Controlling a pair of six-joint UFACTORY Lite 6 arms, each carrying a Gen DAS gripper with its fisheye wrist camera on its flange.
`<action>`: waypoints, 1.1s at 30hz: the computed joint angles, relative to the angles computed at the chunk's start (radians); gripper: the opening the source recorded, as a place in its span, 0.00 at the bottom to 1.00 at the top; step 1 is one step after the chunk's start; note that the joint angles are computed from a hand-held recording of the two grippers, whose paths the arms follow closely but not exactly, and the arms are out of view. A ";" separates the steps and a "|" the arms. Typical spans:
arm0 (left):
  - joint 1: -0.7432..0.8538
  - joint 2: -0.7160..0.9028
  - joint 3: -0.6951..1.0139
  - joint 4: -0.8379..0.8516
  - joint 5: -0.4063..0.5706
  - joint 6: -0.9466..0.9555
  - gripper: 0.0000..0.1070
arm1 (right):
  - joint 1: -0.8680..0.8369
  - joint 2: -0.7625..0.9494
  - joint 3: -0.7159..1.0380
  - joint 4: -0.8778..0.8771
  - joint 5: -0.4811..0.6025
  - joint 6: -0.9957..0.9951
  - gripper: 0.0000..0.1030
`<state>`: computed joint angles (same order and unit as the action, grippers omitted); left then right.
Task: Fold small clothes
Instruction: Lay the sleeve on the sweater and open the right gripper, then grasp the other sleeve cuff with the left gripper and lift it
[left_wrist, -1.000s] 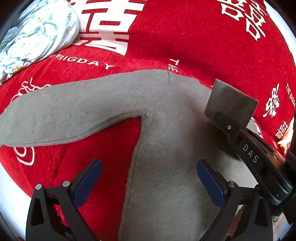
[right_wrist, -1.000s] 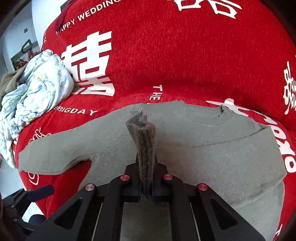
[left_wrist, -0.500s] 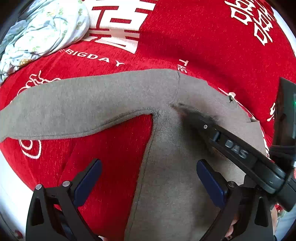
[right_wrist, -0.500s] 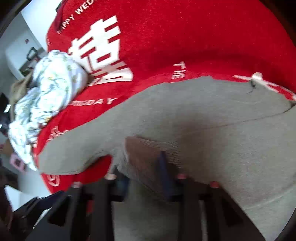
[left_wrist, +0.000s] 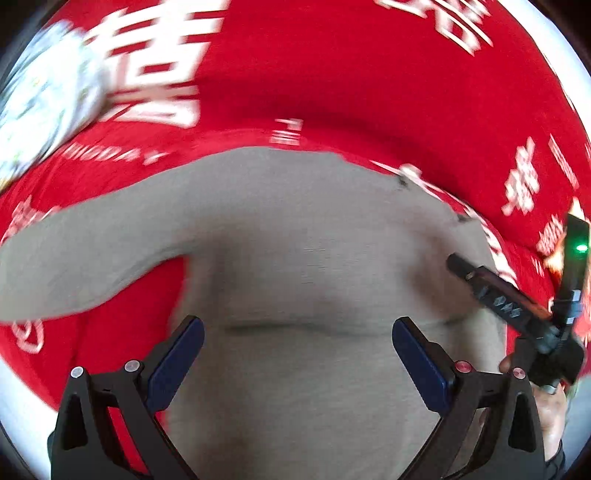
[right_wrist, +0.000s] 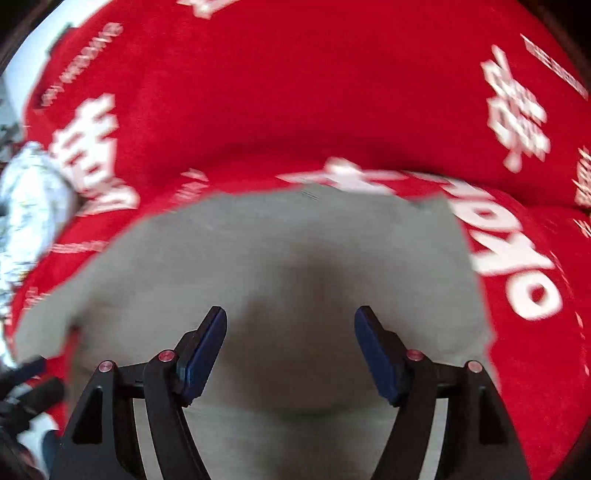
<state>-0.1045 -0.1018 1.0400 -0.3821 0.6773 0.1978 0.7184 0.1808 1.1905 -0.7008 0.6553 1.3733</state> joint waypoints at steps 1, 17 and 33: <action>-0.046 0.017 0.006 0.005 -0.016 -0.015 0.96 | -0.021 -0.020 -0.046 -0.001 -0.007 0.007 0.73; -0.319 0.360 0.199 0.524 -0.125 -0.534 0.96 | -0.353 0.079 -0.011 0.150 -0.176 -0.306 0.75; -0.366 0.264 0.075 0.633 -0.183 -0.682 0.96 | -0.223 -0.117 -0.205 0.053 -0.199 -0.224 0.81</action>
